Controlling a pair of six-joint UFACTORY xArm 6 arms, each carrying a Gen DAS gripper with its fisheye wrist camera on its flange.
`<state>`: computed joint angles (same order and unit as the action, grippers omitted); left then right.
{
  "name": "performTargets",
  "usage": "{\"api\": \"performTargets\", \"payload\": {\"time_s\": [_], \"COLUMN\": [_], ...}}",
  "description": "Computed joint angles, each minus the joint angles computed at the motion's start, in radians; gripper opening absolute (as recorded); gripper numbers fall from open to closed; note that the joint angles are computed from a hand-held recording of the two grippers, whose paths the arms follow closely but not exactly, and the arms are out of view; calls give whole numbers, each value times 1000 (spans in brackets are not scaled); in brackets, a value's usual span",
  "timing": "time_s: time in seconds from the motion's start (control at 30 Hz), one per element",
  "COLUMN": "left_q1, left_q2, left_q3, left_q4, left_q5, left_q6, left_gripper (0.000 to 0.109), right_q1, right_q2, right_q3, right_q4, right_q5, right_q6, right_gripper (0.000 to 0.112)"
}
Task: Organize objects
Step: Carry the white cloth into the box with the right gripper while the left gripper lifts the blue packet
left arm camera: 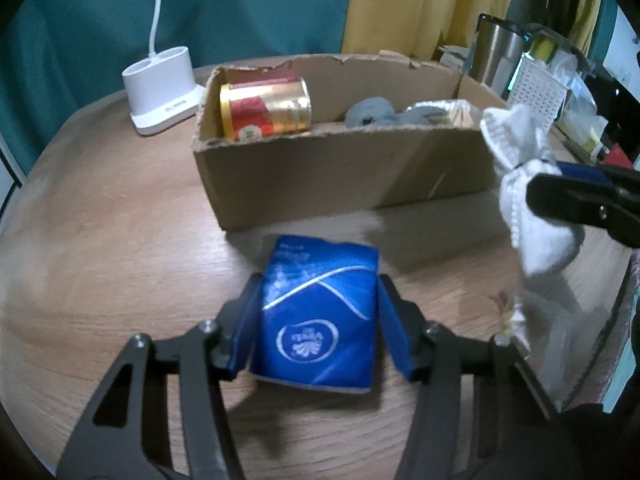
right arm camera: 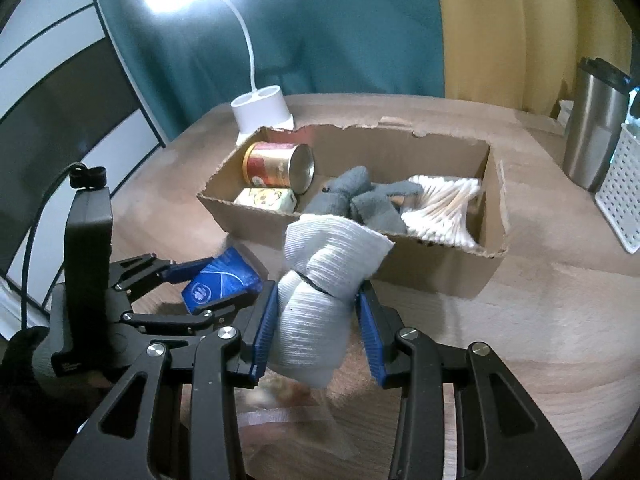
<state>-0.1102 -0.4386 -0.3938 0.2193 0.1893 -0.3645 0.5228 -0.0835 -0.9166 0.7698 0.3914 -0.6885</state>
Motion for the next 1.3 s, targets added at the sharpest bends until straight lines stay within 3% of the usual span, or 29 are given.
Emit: {"api": "performTargets", "payload": {"time_s": [0.27,0.57,0.67,1.0,1.3], "left_q1": [-20,-11,11,34,67], "left_q2": [-124,-168,-167,-113,-64], "left_q3": [20,-3,-16,-54,-88], "left_q4": [-115,-187,-144,-282,-297], "left_q5": [19,19,10,-72,-106], "left_q6": [68,126,89,210,225], "left_gripper": [56,56,56,56,56], "right_q1": [-8,-14,-12,-7,-1], "right_q2": [-18,-7,6,65,159], "right_q3": [-13,-58,-81,-167,-271], "right_q4": [17,0,-6,26,37], "right_q5": [1,14,16,29,56], "right_q6": [-28,-41,-38,-67,-66], "right_gripper": [41,41,41,41,42]}}
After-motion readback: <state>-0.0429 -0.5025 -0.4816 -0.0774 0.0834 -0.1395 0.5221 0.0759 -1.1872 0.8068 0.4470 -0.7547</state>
